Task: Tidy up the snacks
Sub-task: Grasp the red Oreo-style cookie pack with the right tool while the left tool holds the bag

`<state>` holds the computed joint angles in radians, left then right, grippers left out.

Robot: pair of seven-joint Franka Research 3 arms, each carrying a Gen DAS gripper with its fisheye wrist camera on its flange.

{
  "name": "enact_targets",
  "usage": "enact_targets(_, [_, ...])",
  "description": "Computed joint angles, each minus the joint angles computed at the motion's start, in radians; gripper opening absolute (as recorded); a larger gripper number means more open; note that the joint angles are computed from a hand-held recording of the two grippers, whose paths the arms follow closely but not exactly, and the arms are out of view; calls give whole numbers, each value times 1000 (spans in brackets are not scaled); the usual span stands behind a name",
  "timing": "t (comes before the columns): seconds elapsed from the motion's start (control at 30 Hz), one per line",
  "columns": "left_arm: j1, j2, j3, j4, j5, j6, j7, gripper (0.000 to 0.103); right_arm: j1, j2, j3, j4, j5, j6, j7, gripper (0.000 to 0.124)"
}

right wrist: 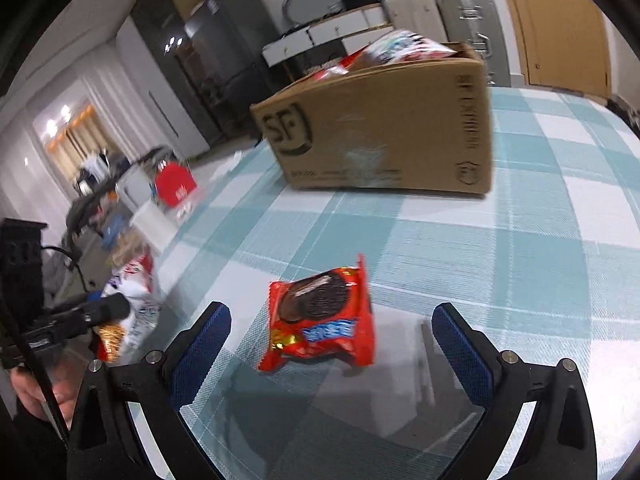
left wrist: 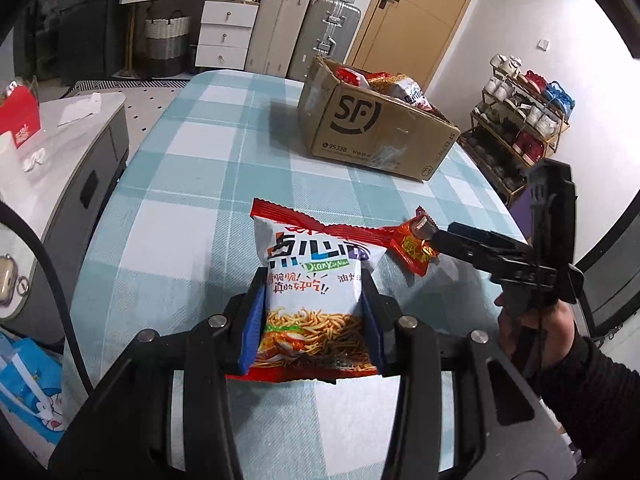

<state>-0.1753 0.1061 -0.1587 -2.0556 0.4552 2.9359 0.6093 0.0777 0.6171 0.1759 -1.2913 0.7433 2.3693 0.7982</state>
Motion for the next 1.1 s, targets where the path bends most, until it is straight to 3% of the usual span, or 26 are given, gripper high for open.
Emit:
enact_targets(0.27, [-2,-42,20,-34,162,-12,-187,39,87,35,-47,62,-177,15,64,102])
enact_targets(0.33, [-7,-58,19,-29,241,-51,-248,39,121,43,-70,68,-241,43,101,102])
enact_targets(0.43, [1,-59,3,-20,225,-77,-228,39,130,58,-72,84,-291,36,131,84])
enact_targets(0.67, [13,-63,-6,-48,170,-43,-201,39,157,23,-79,6,-376,126,118,65])
enact_targets(0.77, [14,-60,-9,-52,150,-36,-183,39,152,35,-80,33,-387,101,137,55])
enact_targets(1.1, [8,-57,-12,-31,161,-45,-165,39,60,28,-32,65,-256,14,130,54])
